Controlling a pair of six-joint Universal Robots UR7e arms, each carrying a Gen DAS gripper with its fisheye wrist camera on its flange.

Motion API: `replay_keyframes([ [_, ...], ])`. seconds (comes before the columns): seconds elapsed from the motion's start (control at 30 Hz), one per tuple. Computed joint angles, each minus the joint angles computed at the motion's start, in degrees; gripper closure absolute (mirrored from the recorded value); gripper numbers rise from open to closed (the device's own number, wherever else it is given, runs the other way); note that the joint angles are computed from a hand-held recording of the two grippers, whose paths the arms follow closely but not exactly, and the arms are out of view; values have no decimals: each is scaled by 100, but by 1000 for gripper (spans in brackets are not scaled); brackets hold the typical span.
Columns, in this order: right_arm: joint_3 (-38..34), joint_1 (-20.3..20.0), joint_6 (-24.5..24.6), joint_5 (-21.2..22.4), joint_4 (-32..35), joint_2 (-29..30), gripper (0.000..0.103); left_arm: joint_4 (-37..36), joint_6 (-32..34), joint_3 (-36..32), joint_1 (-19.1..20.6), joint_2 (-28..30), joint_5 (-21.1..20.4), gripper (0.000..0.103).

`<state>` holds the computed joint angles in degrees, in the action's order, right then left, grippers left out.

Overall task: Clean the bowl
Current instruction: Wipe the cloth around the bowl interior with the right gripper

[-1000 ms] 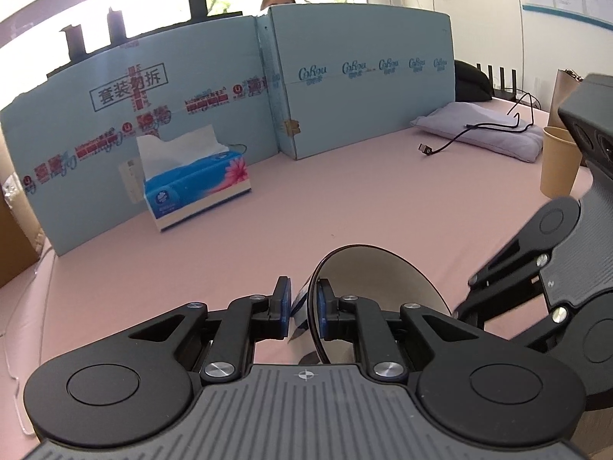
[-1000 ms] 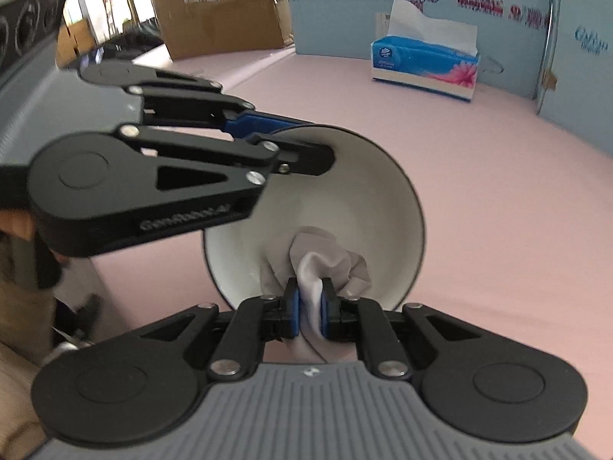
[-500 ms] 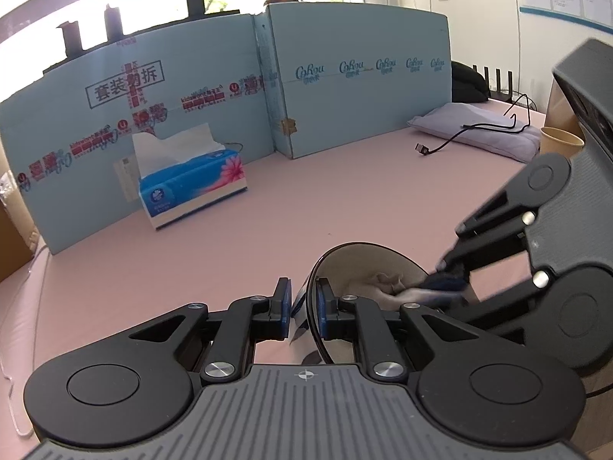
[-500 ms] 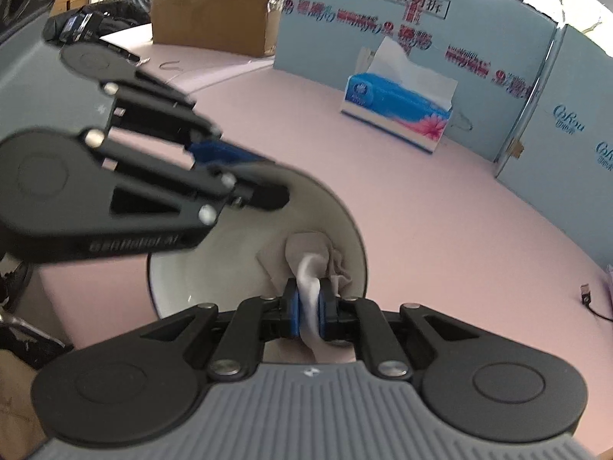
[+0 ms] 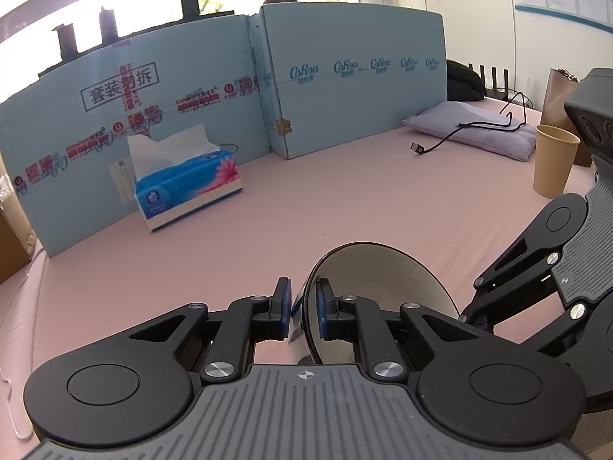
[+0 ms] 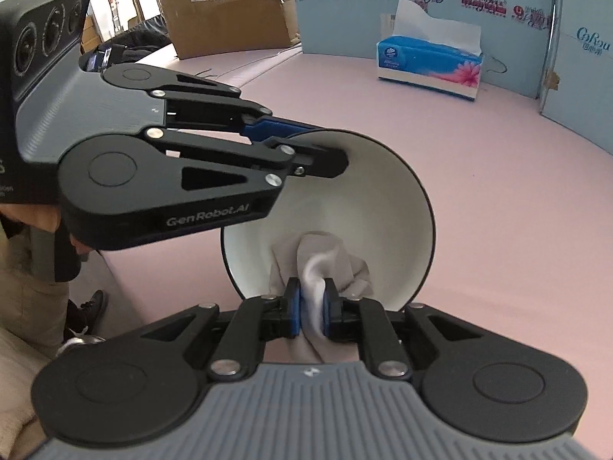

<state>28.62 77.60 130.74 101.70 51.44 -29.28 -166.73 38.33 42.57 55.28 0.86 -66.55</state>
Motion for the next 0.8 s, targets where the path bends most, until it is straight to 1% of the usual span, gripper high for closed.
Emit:
replay_keyframes([
  [0.07,-9,17,-35,87,-34,4,91,10,8,5,7,-8,-30,85],
  [0.13,391,83,-307,352,-519,-178,93,34,14,-12,10,-3,-34,86],
  [0.2,657,104,-497,460,-877,-296,94,33,22,-23,9,3,-21,86],
  [0.33,1434,97,-835,537,-2001,-630,95,-72,6,37,-6,-15,1,86],
  [0.4,1470,61,-739,430,-2079,-642,95,-181,-37,108,-33,-23,115,85],
  [0.43,1581,21,-701,310,-2170,-699,95,-231,-62,163,-41,-37,157,85],
  [0.5,1665,-28,-606,168,-2228,-751,95,-337,-93,274,-58,-65,224,82],
  [0.63,1922,-108,-332,-77,-2395,-909,95,-839,-340,702,-138,-173,440,78],
  [0.73,2131,-152,-158,-208,-2599,-1014,95,-1463,-280,1099,-216,-220,600,75],
  [0.8,2326,-167,-61,-287,-2773,-1107,95,-1633,-245,1195,-244,-220,700,75],
])
